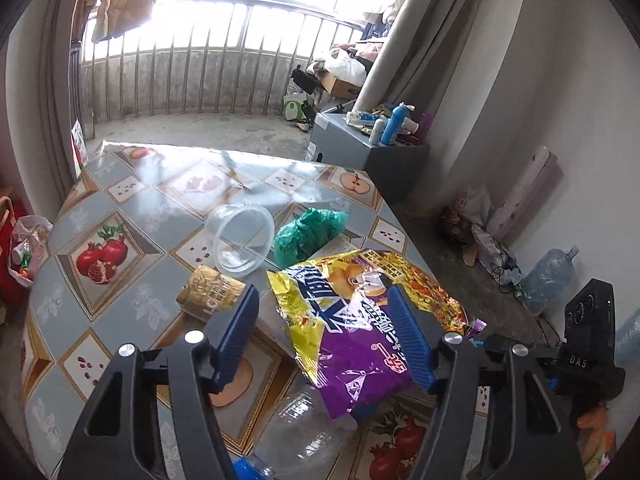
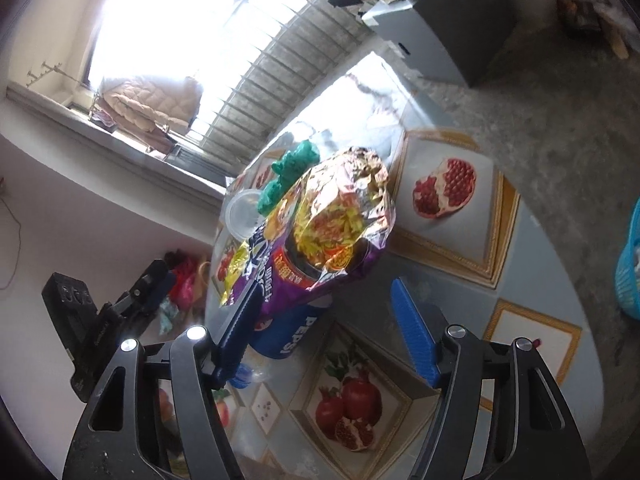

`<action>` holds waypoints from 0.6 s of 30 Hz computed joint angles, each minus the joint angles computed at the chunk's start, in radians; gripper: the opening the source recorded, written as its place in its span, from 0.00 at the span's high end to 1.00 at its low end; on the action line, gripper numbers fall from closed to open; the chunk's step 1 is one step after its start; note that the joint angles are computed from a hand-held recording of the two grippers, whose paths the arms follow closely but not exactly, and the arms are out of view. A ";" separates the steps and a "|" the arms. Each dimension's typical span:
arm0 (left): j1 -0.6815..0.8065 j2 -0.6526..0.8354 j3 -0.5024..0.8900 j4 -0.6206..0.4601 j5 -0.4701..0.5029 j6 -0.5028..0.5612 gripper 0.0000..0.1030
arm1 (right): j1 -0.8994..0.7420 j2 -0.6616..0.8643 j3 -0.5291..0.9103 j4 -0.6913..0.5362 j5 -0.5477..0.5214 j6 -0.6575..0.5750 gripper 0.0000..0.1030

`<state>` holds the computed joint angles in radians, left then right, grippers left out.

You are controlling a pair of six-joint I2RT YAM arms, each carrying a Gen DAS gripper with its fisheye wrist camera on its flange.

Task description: Collect trash

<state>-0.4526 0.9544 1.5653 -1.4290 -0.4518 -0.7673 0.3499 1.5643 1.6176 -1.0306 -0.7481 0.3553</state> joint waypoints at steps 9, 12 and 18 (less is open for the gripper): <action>0.085 -0.026 -0.219 0.149 0.168 0.073 0.88 | 0.028 0.011 -0.112 0.161 -0.132 0.190 0.66; 0.036 -0.034 -0.241 0.148 0.157 0.047 0.89 | 0.028 0.005 -0.145 0.206 -0.154 0.235 0.86; -0.111 -0.053 -0.217 0.099 0.103 -0.069 0.89 | -0.026 -0.006 -0.169 0.231 -0.277 0.223 0.99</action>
<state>-0.5632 0.9019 1.3481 -1.3298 -0.3483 -0.8368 0.3241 1.5587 1.4485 -0.7998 -1.0254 0.5783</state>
